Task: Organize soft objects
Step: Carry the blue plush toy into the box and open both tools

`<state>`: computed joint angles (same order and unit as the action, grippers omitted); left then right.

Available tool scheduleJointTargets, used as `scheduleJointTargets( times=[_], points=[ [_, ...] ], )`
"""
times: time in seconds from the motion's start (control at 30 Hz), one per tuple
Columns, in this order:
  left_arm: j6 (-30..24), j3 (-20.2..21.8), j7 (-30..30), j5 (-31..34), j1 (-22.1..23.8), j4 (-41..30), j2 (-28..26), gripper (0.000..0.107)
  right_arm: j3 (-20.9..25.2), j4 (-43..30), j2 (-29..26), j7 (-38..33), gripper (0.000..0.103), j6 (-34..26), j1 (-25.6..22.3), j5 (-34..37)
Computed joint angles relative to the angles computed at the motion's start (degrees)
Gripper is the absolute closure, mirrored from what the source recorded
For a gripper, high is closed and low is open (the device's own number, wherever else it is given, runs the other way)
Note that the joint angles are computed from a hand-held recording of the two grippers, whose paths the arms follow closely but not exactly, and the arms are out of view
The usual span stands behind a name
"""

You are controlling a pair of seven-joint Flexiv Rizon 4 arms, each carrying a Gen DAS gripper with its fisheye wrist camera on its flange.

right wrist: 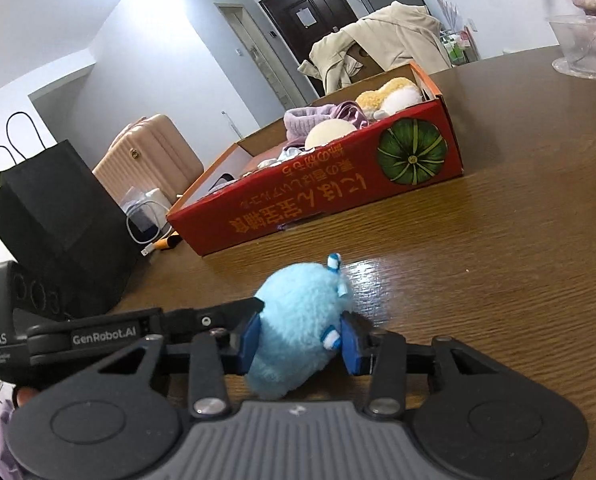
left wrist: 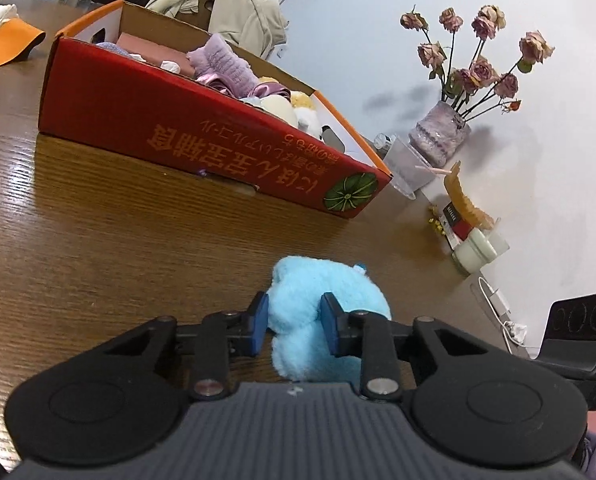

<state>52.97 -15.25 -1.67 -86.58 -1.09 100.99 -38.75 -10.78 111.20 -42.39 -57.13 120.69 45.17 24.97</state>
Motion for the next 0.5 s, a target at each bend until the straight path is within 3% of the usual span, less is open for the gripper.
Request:
scheduleJointTargets(
  times=[0.13, 0.2, 0.33, 0.5],
  points=[
    [-0.70, -0.62, 4.60, -5.20, 0.34, 1.05, 1.28, 0.079, -4.58, 0.09, 1.02, -1.57, 0.064, -1.87, 4.25, 1.86],
    [-0.79, -0.20, 7.05, -8.60, -0.24, 1.13, 2.50, 0.079, -4.16, -0.14, 2.20, -1.55, 0.065, -1.78, 3.47, 1.18],
    [-1.10, 1.32, 6.64, -9.26, -0.99, -3.15, 3.38, 0.079, -0.67, -3.64, 3.90, -3.23, 0.066, -1.20, -3.14, -5.86],
    [4.13, 0.32, 2.94, -3.66, -1.26, -16.60, -2.26, 0.080, 2.47, -16.80, 0.12, -4.98, 0.066, -6.90, -12.72, -17.88]
  ],
)
